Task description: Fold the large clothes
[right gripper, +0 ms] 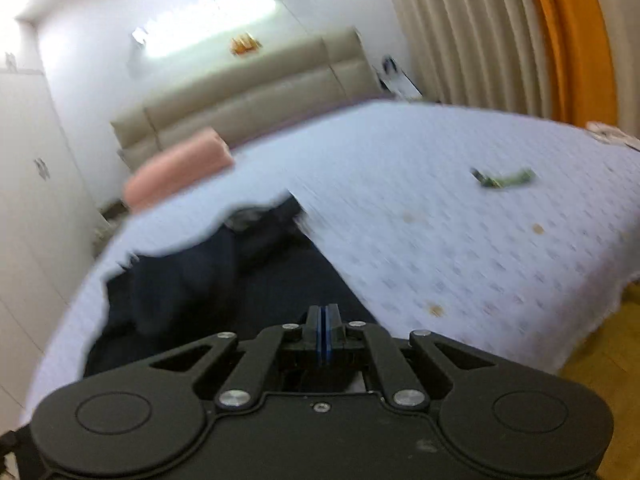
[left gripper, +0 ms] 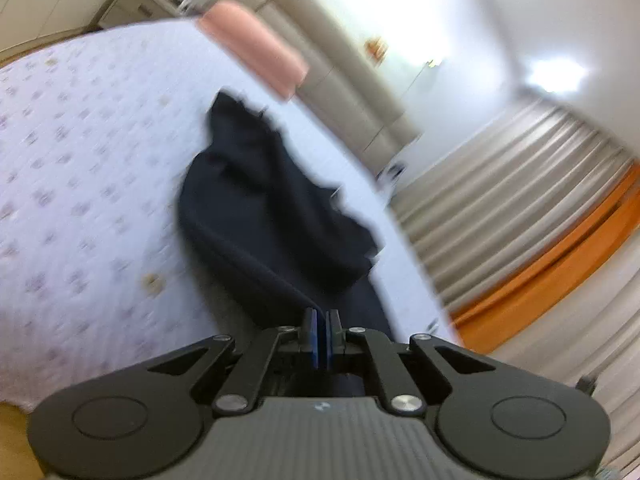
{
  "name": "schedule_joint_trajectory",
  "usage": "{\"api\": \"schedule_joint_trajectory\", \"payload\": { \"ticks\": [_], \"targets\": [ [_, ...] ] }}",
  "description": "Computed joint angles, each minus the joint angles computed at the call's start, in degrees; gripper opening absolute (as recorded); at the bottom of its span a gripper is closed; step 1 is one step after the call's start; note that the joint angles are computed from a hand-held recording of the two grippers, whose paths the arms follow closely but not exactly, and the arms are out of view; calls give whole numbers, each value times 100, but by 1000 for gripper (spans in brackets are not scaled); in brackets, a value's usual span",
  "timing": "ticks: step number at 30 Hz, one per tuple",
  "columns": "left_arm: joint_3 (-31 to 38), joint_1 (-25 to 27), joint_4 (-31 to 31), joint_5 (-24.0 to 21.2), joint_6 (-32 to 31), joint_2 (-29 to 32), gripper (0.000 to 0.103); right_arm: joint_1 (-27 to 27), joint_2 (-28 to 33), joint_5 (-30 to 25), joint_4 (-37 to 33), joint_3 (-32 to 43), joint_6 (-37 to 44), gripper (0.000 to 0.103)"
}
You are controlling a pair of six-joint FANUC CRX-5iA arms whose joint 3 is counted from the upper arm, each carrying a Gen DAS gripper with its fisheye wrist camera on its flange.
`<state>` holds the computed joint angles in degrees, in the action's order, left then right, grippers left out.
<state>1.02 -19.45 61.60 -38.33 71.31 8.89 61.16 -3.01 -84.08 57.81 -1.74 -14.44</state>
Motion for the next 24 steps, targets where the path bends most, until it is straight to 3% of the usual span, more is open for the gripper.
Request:
{"api": "schedule_joint_trajectory", "payload": {
  "ticks": [3, 4, 5, 6, 9, 10, 11, 13, 15, 19, 24],
  "targets": [
    [177, 195, -978, -682, 858, 38, 7, 71, -139, -360, -643, -146, -83, 6],
    [60, 222, -1020, -759, 966, -10, 9, 105, -148, -536, -781, -178, -159, 19],
    [-114, 252, -1017, -767, 1039, -91, 10, 120, -168, -708, -923, -212, -270, 40],
    [-229, 271, -1079, -751, 1187, -150, 12, 107, -224, -808, -1068, -261, -416, 48],
    [-347, 365, -1065, -760, 1522, -153, 42, -3, -456, -633, -1176, -510, -771, 58],
    [-310, 389, -1029, -789, 1626, -108, 55, -115, -520, -394, -1222, -564, -649, 78],
    [-333, 390, -890, -760, 1621, -69, 62, -239, -592, -66, -1333, -617, -443, 92],
    [-421, 369, -613, -710, 1394, -24, 64, -567, -801, 924, -1757, -816, 54, 91],
    [-281, 370, -716, -912, 1440, 112, 66, -827, -880, 1519, -2213, -900, 464, 91],
    [-10, 340, -1203, -1166, 1760, 333, 66, -999, -916, 1840, -2440, -1127, 390, 91],
    [54, 329, -1127, -1469, 1662, 578, 66, -1246, -1184, 2422, -2925, -1448, 444, 92]
  ]
}}
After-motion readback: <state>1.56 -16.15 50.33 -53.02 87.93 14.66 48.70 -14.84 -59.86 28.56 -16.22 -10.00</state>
